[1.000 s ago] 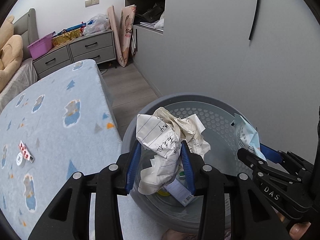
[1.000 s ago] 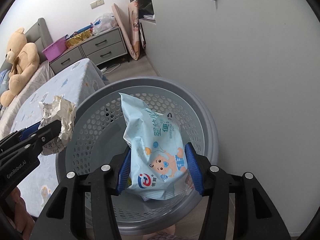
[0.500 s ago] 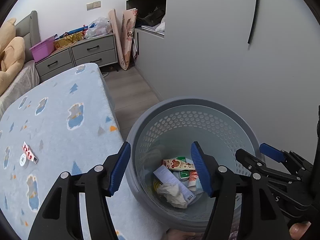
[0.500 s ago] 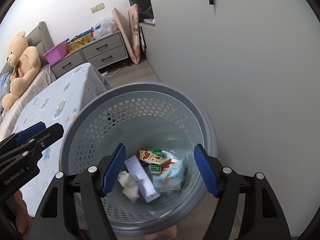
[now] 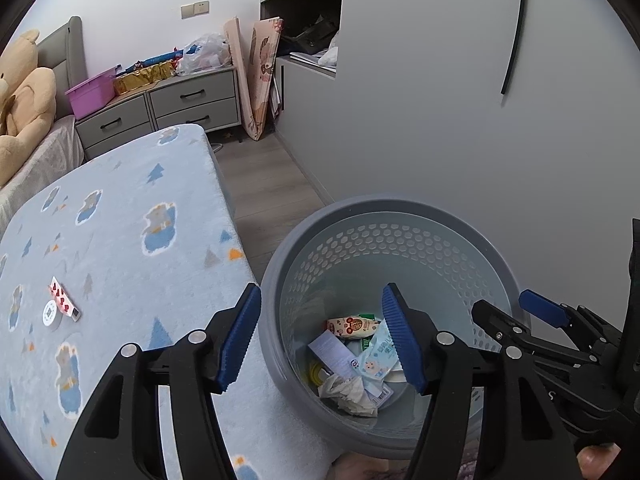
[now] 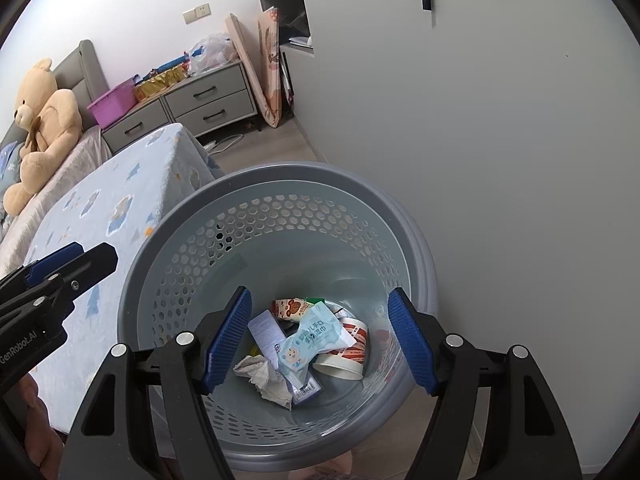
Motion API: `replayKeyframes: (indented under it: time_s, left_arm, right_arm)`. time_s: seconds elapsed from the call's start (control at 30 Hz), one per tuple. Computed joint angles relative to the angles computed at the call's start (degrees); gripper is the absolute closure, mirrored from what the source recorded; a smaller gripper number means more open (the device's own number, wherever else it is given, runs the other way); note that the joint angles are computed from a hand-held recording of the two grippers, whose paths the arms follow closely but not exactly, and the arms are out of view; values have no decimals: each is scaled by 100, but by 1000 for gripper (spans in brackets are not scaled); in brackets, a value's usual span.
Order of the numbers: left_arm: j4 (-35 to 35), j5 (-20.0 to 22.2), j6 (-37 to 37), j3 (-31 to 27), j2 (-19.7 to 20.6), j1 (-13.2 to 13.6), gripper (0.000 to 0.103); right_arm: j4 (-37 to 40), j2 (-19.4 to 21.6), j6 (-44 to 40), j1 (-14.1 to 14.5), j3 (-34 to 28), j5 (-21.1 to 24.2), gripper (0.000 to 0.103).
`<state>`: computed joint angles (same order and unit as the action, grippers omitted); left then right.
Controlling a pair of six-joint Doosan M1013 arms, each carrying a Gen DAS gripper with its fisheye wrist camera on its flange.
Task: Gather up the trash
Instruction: 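Move both tools back toward the white lid and heart card on the bed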
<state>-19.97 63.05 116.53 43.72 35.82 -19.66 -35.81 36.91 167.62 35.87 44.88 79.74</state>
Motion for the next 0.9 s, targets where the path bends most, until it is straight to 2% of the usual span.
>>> replayKeyframes:
  time_s: [0.63,0.9]
  left_arm:
    - [-79,-20,-163,-32,-11,205,42]
    - [-112,-91,-228,30,-63,390,42]
  right_arm:
    - [54,175,-207,17,-332,208,34]
    - [84,396,-502,42,-756,446,34]
